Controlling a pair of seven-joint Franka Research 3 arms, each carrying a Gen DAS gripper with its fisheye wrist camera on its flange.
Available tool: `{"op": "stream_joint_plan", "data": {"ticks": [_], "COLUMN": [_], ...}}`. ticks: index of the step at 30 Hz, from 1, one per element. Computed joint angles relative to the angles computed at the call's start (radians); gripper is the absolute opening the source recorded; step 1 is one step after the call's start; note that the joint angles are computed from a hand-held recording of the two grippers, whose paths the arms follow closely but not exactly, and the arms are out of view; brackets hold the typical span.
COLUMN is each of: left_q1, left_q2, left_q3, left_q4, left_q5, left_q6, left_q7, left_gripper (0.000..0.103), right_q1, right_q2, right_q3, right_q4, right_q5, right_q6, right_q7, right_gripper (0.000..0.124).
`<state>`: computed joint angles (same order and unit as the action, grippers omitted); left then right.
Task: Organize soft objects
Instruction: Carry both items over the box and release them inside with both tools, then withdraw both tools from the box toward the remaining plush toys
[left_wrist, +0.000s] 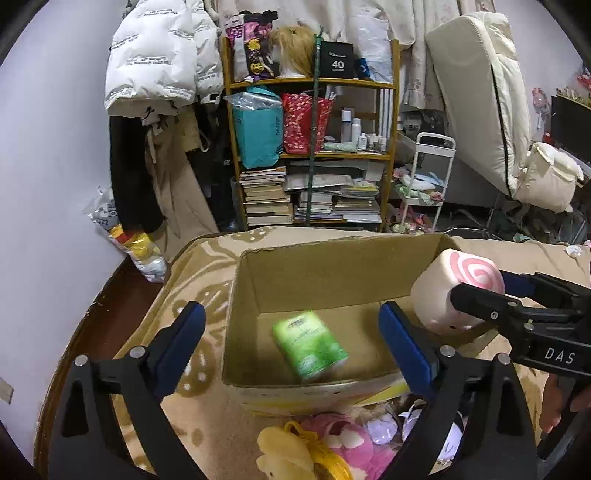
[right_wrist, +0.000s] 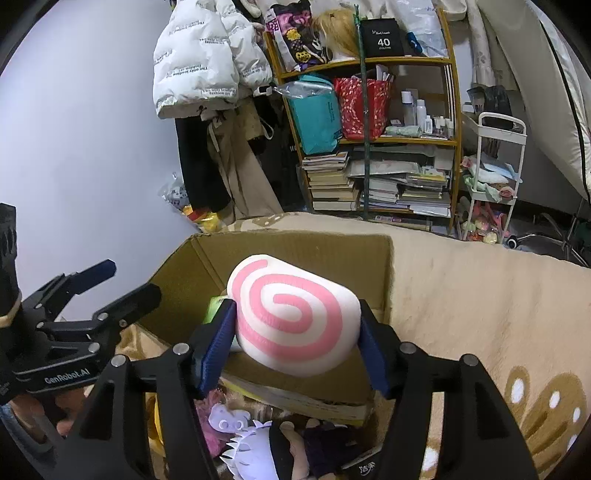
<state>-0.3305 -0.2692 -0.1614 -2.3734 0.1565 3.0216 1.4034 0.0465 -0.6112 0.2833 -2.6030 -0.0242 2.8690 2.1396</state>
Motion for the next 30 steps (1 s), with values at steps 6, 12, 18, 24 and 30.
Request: {"op": "stream_joint_plan", "data": {"ticks": [6, 12, 18, 24, 30], "left_q1": [0.034, 0.100, 0.065, 0.050, 0.036], "left_q2": [-0.027, -0.088, -0.155, -0.235, -0.320], "left_q3": [-0.027, -0.084, -0.050, -0.033, -0.025], "left_q4": [-0.006, -0.030, -0.064, -0.109, -0.159], "left_q5": [0.039, 0.152, 0.143, 0.125, 0.114], "left_q6": [-0.035, -0.061, -0.113, -0.158, -0.198], "left_q7": [-0.040, -0.121, -0.123, -0.115, -0.111], "left_gripper": [0.094, 0.098, 0.098, 0.098, 0.098], "right_q1": [-0.032, -0.029, -0.025, 0.009, 0.029], "right_q2": [-0.031, -0.087, -0.160, -0.209, -0.264], "right_q3": [0.023, 0.020, 0.030, 0.017, 0.027], "right_q4": [-0.015, -0.022, -0.036, -0.029, -0.033], "right_q5": [-0.005, 0.002, -0.003, -0.002, -0.001], "right_q6": [0.020, -0.026, -0.096, -0.186, -0.251], "right_q7": [0.040, 0.062, 0.090, 0.090, 0.106], "right_gripper": [0.090, 0.094, 0.097, 0.097, 0.097]}}
